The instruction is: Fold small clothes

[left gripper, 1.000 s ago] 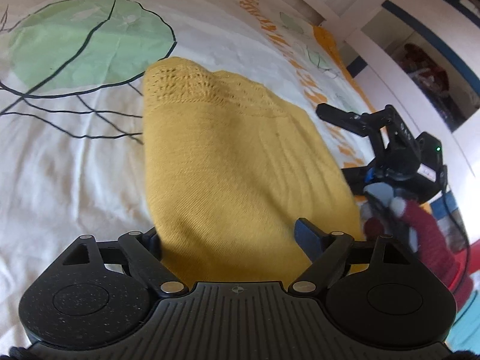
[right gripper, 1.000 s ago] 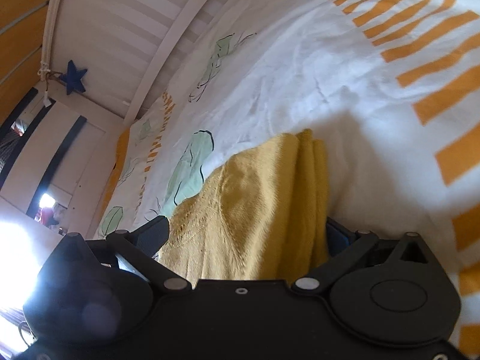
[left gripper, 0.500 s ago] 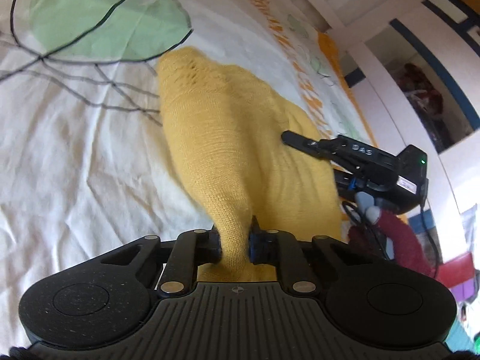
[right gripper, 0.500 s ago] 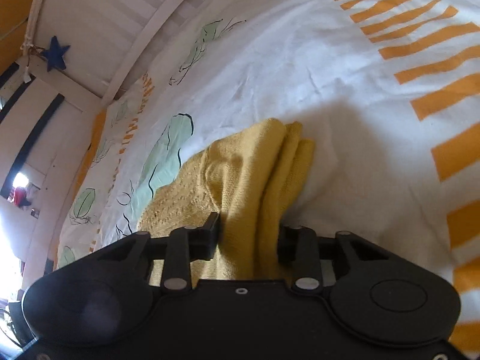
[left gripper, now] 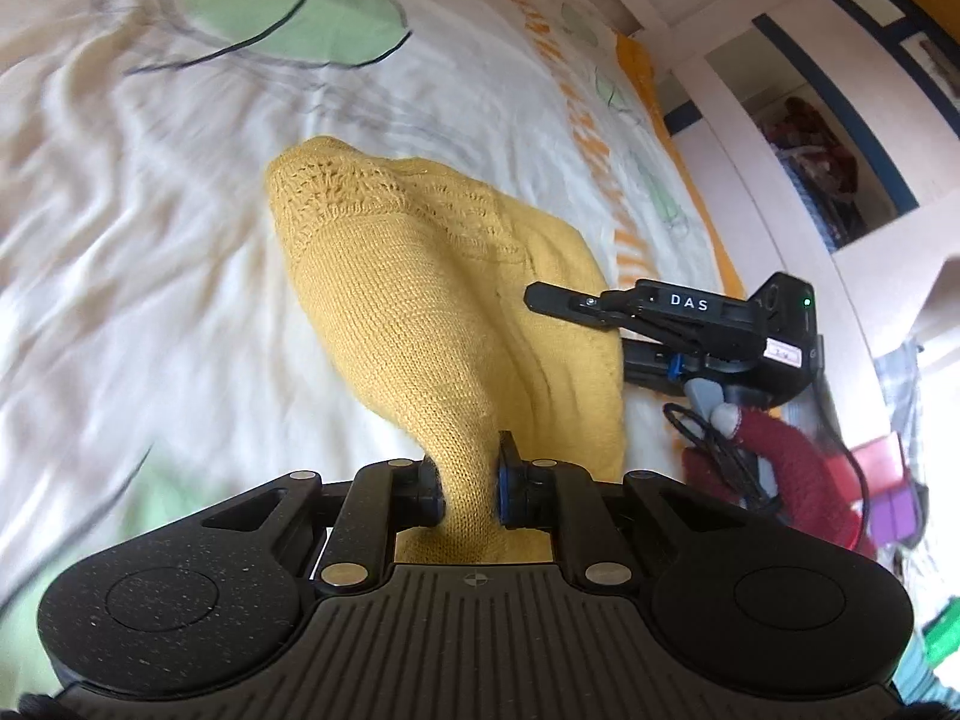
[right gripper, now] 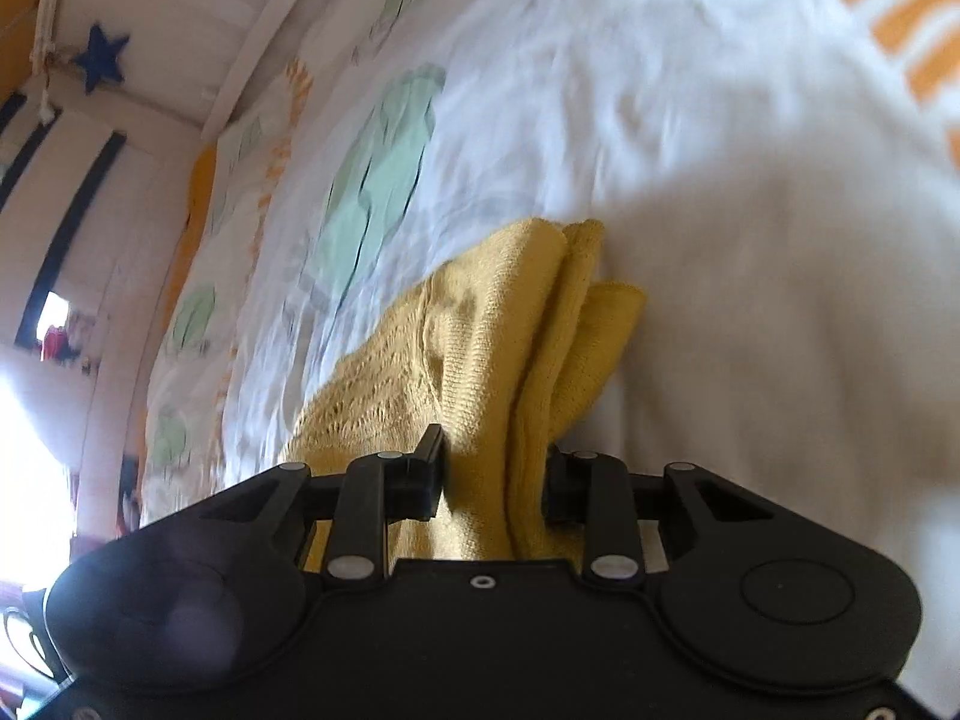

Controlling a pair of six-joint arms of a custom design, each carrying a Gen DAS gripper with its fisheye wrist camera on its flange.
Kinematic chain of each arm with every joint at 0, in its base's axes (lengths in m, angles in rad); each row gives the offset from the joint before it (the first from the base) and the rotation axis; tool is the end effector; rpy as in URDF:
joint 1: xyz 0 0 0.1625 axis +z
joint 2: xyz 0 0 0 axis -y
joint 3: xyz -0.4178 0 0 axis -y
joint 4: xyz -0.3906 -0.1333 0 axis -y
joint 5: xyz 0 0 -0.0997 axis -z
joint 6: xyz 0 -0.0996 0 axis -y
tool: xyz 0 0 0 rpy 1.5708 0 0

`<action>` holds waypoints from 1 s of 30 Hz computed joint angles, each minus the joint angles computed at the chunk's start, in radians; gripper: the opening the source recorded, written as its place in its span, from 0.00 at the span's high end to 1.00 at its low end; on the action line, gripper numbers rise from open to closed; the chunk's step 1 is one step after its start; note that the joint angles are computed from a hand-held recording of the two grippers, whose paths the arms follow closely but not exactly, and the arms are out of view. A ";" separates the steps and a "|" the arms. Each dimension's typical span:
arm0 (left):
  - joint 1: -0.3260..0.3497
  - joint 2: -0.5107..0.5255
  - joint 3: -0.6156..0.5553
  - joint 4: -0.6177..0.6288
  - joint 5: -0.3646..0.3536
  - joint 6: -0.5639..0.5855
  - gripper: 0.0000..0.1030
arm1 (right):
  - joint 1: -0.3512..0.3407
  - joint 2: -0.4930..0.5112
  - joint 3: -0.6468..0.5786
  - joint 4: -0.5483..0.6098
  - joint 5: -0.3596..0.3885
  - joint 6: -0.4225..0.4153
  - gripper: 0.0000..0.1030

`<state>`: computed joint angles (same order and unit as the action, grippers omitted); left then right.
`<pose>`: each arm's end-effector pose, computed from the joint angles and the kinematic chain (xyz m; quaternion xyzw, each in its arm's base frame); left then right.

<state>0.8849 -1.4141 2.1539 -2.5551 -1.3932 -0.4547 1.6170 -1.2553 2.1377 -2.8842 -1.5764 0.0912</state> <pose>-0.1835 -0.4625 0.2409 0.1033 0.9833 -0.1498 0.0085 0.1562 -0.5033 0.2092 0.0226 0.9766 -0.2135 0.0119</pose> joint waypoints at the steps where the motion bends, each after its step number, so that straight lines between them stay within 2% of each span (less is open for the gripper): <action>1: -0.007 -0.025 0.015 0.016 0.003 -0.014 0.87 | 0.010 -0.007 0.014 0.008 -0.002 0.005 0.61; 3: -0.026 -0.092 0.060 0.046 0.020 -0.047 0.87 | 0.030 -0.018 0.043 0.016 0.000 0.014 0.61; 7: -0.069 -0.171 0.124 0.093 0.107 -0.105 0.85 | 0.074 -0.036 0.093 0.003 -0.021 0.016 0.58; 9: -0.101 -0.189 0.145 0.130 0.186 -0.128 0.84 | 0.109 -0.036 0.115 -0.035 -0.087 0.009 0.57; 10: -0.123 -0.193 0.154 0.162 0.246 -0.134 0.81 | 0.130 -0.032 0.123 -0.060 -0.134 0.003 0.52; 12: -0.153 -0.187 0.161 0.203 0.323 -0.128 0.71 | 0.171 -0.023 0.134 -0.107 -0.243 -0.023 0.45; 13: -0.166 -0.193 0.168 0.217 0.347 -0.126 0.69 | 0.188 -0.018 0.141 -0.132 -0.294 -0.038 0.42; 16: -0.202 -0.211 0.194 0.219 0.407 -0.106 0.69 | 0.225 -0.016 0.171 -0.197 -0.381 -0.057 0.39; 19: -0.254 -0.248 0.247 0.172 0.480 -0.089 0.69 | 0.257 -0.013 0.210 -0.277 -0.435 -0.061 0.35; 21: -0.307 -0.299 0.300 0.149 0.556 -0.097 0.69 | 0.278 -0.017 0.242 -0.344 -0.458 -0.063 0.35; 23: -0.366 -0.340 0.335 0.142 0.627 -0.132 0.67 | 0.300 -0.019 0.275 -0.420 -0.467 -0.061 0.26; 25: -0.389 -0.342 0.346 0.113 0.664 -0.155 0.63 | 0.322 -0.020 0.305 -0.481 -0.474 -0.067 0.23; 27: -0.381 -0.316 0.340 0.052 0.665 -0.143 0.57 | 0.345 -0.005 0.316 -0.517 -0.483 -0.062 0.23; 30: -0.369 -0.250 0.329 -0.025 0.694 -0.123 0.56 | 0.369 0.014 0.331 -0.543 -0.502 -0.050 0.22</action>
